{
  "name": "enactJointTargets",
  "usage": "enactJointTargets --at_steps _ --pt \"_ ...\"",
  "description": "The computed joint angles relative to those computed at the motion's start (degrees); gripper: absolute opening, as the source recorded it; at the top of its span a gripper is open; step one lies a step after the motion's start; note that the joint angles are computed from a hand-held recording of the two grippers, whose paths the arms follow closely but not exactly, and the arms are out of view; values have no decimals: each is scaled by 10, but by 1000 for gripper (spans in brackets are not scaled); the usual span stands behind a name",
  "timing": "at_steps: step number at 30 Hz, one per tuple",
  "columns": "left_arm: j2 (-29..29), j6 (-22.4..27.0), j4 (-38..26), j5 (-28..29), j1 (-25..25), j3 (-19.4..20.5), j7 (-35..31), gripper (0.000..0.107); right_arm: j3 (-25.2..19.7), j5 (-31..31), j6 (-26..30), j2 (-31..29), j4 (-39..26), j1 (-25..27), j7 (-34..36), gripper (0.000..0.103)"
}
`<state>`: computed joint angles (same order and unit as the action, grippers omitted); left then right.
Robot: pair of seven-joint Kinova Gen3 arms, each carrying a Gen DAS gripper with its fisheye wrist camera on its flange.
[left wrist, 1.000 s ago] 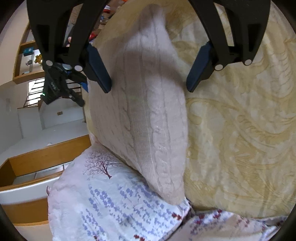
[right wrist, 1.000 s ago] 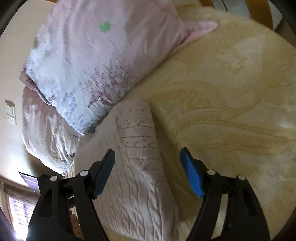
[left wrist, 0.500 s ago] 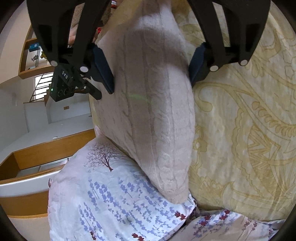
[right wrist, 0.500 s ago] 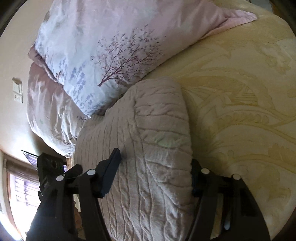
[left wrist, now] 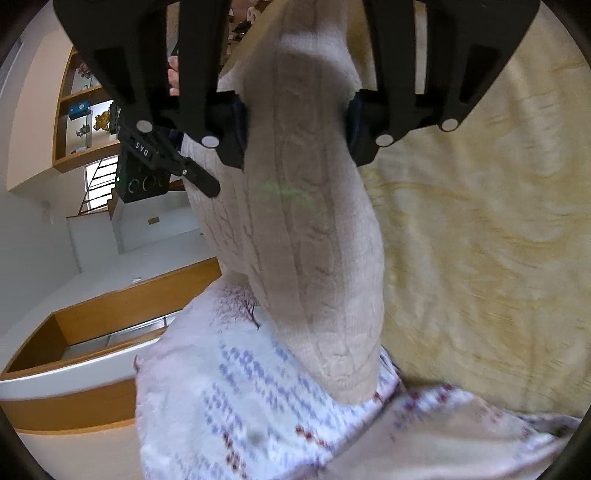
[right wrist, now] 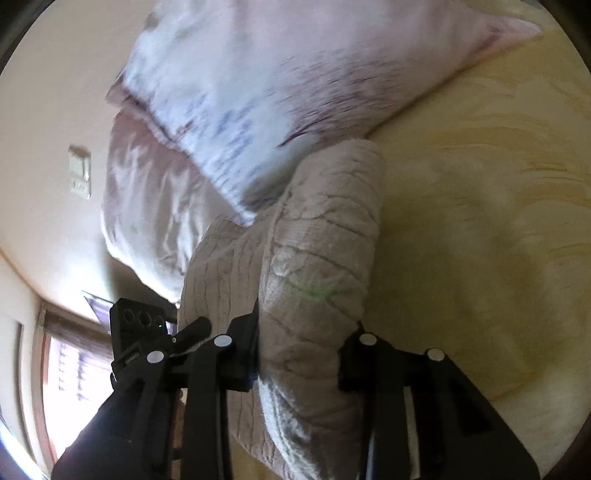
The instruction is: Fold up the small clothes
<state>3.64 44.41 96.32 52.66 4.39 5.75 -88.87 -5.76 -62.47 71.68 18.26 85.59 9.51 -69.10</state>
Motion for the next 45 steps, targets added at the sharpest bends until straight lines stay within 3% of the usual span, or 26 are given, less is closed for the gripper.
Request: enactJointTargets --at_steps 3,7,9,11,13,16,19,21,23,24,25,27,30,36,37,40,42,45 --pt "-40 32 26 5 -24 -26 -11 40 -25 19 -29 -8 -11 -25 -4 30" --pt "-77 95 37 -37 -54 -71 -10 42 -108 71 -104 -9 -25 -50 -34 30" --pt "-79 134 42 -50 -97 -76 -14 44 -113 112 -128 -4 -32 -85 -75 31" --pt "-73 149 68 -26 -145 -69 -43 47 -99 153 -147 1 -34 -125 -121 39" --pt "-67 164 102 21 -180 -73 -70 50 -109 169 -154 9 -36 -126 -152 45" --pt "-83 163 119 35 -255 -14 -91 55 -122 171 -122 16 -52 -102 -161 55" --pt "-124 149 103 -26 -324 66 -50 57 -113 125 -124 1 -24 -70 -140 56" --pt "-158 135 90 -72 -365 119 -21 63 -135 112 -140 -4 -6 -38 -127 56" --pt "-184 132 72 -119 -405 172 5 68 -148 99 -145 -4 -1 -23 -106 45" --pt "-191 136 63 -142 -426 199 20 69 -153 104 -148 -2 -6 -27 -105 21" --pt "-192 139 51 -166 -437 220 37 69 -149 118 -160 -7 -10 -41 -108 18" --pt "-187 137 36 -212 -427 238 75 70 -113 164 -205 -37 -8 -91 -117 10" --pt "-172 122 27 -282 -359 222 131 71 -50 233 -239 -46 -20 -170 -170 9" --pt "-142 99 15 -405 -213 163 235 79 48 351 -173 -19 -87 -285 -277 13" --pt "-139 98 14 -428 -188 153 255 79 47 374 -164 -19 -97 -290 -294 15" --pt "-150 89 21 -470 -108 101 294 78 29 420 -178 -51 -85 -286 -319 49" --pt "-161 91 24 -502 -61 76 318 78 -10 412 -219 -91 -42 -252 -292 54" --pt "-172 108 24 -572 -10 76 368 78 -87 363 -240 -136 -1 -176 -222 54"
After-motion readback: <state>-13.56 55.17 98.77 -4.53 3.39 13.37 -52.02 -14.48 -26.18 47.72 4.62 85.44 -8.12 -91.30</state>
